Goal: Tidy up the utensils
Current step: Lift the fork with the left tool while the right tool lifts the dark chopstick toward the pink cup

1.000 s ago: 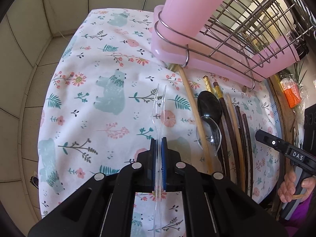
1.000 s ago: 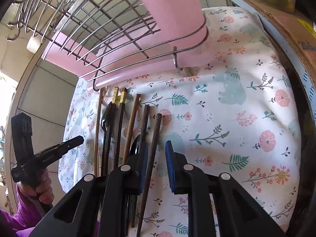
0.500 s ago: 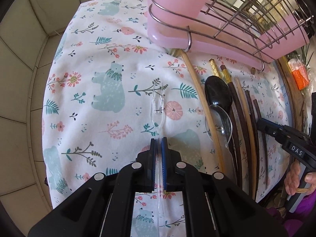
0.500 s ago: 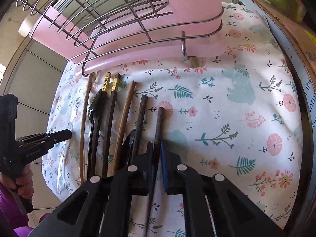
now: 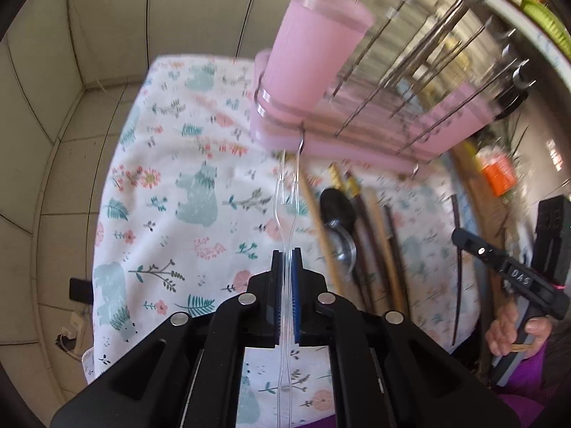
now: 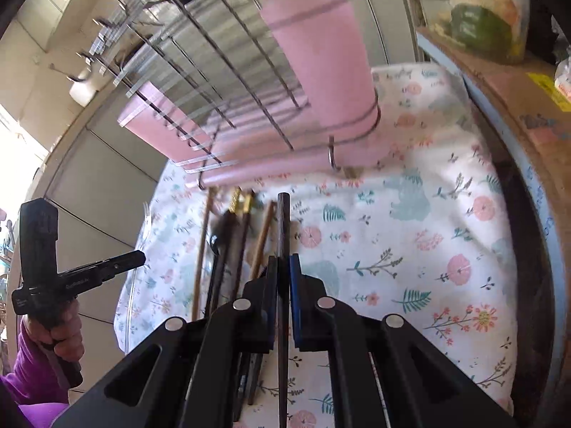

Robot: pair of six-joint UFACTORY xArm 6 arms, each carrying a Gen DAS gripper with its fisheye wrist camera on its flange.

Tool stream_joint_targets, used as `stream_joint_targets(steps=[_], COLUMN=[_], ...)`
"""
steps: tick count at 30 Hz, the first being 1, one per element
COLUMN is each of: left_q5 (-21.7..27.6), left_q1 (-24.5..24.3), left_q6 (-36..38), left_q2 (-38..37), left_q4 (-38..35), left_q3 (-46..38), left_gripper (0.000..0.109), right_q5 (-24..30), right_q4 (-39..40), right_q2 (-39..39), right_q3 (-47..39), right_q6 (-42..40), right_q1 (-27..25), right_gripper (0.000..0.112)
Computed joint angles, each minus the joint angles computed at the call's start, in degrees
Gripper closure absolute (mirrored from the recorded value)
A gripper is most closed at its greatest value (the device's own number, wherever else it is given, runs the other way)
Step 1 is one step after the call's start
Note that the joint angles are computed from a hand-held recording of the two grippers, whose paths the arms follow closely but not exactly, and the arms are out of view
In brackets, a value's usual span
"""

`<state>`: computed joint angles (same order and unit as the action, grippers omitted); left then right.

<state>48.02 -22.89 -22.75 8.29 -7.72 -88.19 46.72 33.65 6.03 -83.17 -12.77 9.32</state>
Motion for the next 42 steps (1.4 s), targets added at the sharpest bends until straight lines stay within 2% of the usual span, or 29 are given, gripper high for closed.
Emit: stream_joint_targets(steps=[4, 7, 13, 16, 23, 29, 32, 36, 42], left_q5=[-8.3, -13.4, -22.2, -25.1, -26.4, -24.3, -23.7, -22.4, -22.5], left_q1=[-0.4, -0.5, 0.2, 0.9, 2.7, 3.2, 3.4, 3.2, 2.7], left_q6=[-3.4, -6.5, -12.2, -18.4, -32.6, -39.5, -41.1, -44.3, -47.9], left_q2=[-4.1, -4.9, -0.9, 2.9, 15.4, 24.7, 28.3, 31.6, 31.6], left_q4=[3.6, 7.6, 15.5, 23.7, 40.8, 51.2, 53.7, 59.9, 66.9], left_q3=[3.3, 2.5, -5.7, -11.7, -29.3, -41.9, -45.8, -48.9, -45.9], left_gripper=[0.105, 0.105, 0.105, 0.105, 0.105, 0.105, 0.105, 0.105, 0.105], right_q5=[-4.4, -8.2, -16.6, -20.2, -27.2, -30.4, -30.6, -31.9, -32.1], right_q4=[3.4, 5.1, 9.3, 10.7, 11.1, 4.6, 1.2, 0.1, -1.5], right_q2=[-2.4, -3.1, -0.6, 2.4, 13.6, 23.1, 27.1, 31.0, 32.8], right_q3=[0.6, -0.6, -8.0, -13.5, -28.8, -40.2, -44.6, -48.5, -48.9], right_q6=[-3.4, -5.3, -9.2, -10.7, -10.6, -5.1, -2.2, -2.2, -1.3], right_q1=[-0.2, 0.0, -0.2, -0.6, -0.5, -0.8, -1.1, -1.0, -1.0], right_gripper=[0.106, 0.106, 0.106, 0.106, 0.106, 0.106, 0.106, 0.106, 0.106])
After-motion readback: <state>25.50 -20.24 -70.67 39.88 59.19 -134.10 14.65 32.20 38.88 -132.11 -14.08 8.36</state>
